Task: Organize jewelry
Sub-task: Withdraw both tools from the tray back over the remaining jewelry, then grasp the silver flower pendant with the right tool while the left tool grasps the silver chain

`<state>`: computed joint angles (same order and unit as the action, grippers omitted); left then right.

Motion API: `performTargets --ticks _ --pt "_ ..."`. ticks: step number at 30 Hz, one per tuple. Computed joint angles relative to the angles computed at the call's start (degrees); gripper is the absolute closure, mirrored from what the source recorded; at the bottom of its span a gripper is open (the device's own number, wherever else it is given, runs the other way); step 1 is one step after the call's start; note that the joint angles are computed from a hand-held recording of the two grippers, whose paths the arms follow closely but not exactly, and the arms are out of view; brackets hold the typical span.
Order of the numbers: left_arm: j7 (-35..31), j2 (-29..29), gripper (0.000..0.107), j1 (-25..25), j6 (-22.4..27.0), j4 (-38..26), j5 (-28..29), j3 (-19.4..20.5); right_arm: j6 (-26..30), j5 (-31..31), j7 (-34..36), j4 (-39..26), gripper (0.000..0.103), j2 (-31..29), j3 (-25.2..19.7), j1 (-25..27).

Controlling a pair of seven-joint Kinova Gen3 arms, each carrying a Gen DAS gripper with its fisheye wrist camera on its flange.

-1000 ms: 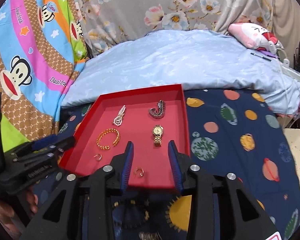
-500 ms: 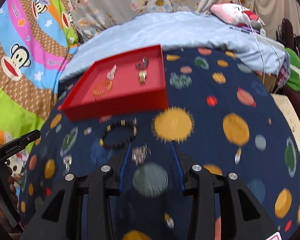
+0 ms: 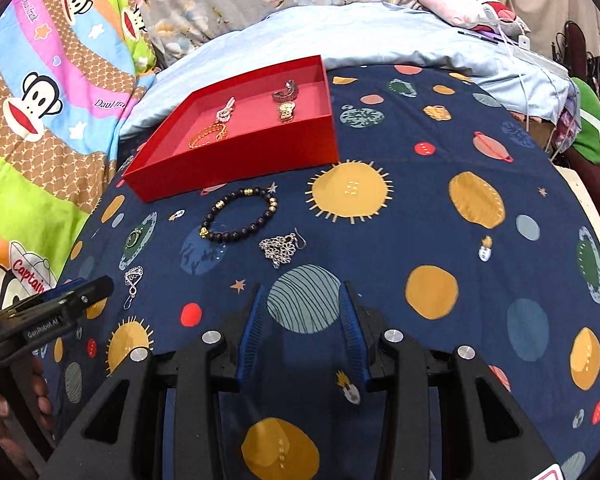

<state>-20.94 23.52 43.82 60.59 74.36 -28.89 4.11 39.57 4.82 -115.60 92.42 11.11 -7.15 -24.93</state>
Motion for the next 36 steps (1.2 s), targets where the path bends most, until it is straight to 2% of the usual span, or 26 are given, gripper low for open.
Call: performTargets --ticks 3,9,16,22,25,27,32,36 --pt "-0.25 1.09 0.042 -0.09 0.19 -1.14 0.34 0.04 -0.24 -0.33 0.55 -1.28 0.064 1.49 -0.12 -0.01" --pt "-1.47 2.62 0.041 -0.68 -0.41 -2.42 1.96 -0.3 -0.54 0.04 0.86 -3.35 0.054 3.95 0.34 -0.74" --pt "-2.82 3.81 0.042 -0.56 -1.01 -3.67 2.53 -0.98 -0.02 0.63 1.41 -5.7 0.054 6.54 1.0 -1.39" --pt "-4.95 4.06 0.057 -0.13 -2.08 -3.8 2.33 -1.18 -0.82 3.05 0.71 -5.91 0.053 7.48 2.03 -3.18" --pt "-5.09 3.94 0.069 0.01 -2.63 -3.47 2.18 -1.47 -1.13 5.3 0.07 -6.13 0.054 7.94 2.66 -4.43" --pt "-5.03 3.54 0.077 -0.3 -3.53 -2.79 2.5 -1.49 -0.67 6.82 -0.61 -6.5 0.058 8.2 3.06 -5.33" --pt "-5.31 2.96 0.093 -0.81 -4.79 -1.77 3.07 -1.29 -0.41 9.2 -2.47 -5.99 0.079 7.9 3.64 -6.2" --pt "-6.13 2.64 0.097 -1.14 -5.97 -1.24 3.63 -0.91 -0.75 7.36 -1.77 -5.62 0.081 7.53 2.73 -4.55"
